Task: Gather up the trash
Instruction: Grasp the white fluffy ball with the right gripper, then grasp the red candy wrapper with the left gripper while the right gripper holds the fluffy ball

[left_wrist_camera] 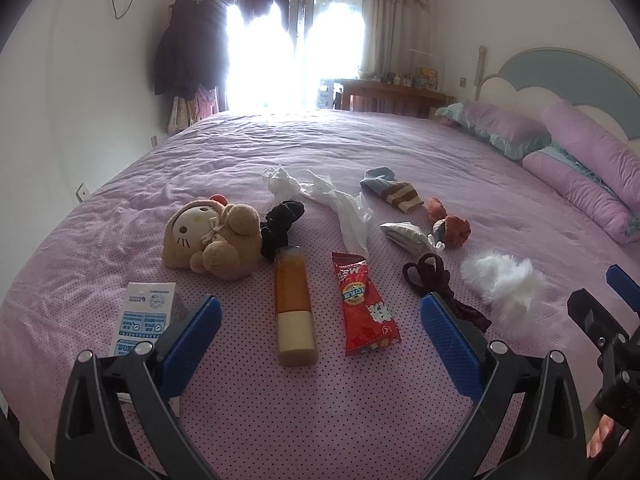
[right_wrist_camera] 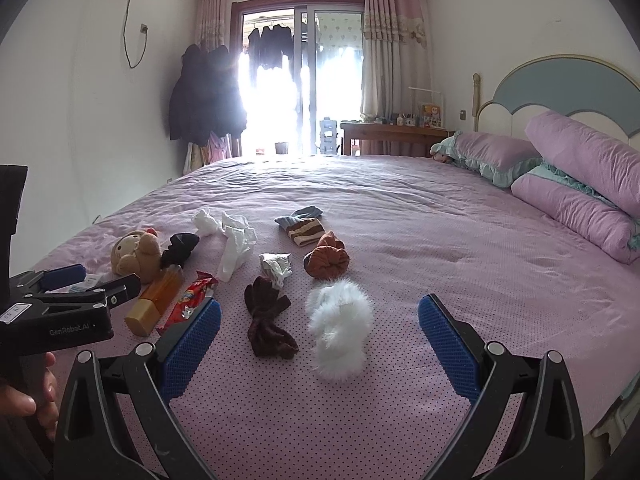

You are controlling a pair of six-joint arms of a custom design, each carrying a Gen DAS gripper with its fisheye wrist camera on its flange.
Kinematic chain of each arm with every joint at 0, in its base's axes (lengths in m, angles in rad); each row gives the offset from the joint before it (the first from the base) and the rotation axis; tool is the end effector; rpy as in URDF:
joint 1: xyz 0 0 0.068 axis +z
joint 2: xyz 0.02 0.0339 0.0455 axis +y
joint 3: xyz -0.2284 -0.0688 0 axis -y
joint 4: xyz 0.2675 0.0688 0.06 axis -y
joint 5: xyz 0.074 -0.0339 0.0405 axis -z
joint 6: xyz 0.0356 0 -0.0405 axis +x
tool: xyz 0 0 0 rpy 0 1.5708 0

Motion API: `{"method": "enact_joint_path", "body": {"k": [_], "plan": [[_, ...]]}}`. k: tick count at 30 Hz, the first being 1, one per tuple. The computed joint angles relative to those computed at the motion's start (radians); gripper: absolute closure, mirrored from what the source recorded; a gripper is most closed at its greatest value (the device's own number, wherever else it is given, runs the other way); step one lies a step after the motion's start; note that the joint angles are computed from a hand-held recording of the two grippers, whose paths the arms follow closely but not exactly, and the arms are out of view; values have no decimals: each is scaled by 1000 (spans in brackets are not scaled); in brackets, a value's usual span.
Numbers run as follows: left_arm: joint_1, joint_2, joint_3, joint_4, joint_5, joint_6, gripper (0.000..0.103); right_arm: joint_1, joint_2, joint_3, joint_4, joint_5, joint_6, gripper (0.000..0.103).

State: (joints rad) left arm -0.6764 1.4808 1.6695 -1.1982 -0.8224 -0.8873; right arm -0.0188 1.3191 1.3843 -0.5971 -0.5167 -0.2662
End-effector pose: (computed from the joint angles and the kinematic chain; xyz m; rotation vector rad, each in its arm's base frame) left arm 0.2528 -0.1695 0.3669 -0.5013 2.1361 0.2315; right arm 0.3169 0.0116 0.3588 -0.5532 1.9707 0.3651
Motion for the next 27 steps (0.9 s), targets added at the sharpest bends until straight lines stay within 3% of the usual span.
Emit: {"method": "enact_joint_path", "body": {"k": [8, 13, 15, 20, 22, 24, 27], "plan": [[47, -14, -62, 112, 59, 52, 4, 41, 140, 89, -11, 95, -31, 8], [67, -10, -77, 156, 85, 81, 4, 75, 334, 248, -69, 163, -27, 9], [73, -8, -79, 171, 95, 96, 4, 82, 418, 324, -112, 172, -13, 18], [78, 18, -61, 185, 102, 123, 4, 111, 561, 464, -203, 217, 0, 30], [81, 24, -58, 189, 105, 126, 4, 120, 583, 478, -217, 226, -14, 47], [86, 31, -55, 187, 108, 125, 4, 120, 611, 509, -259, 192, -32, 74], [95, 35, -59, 199, 125, 130, 4, 116, 584, 474, -239, 170, -49, 79]]}}
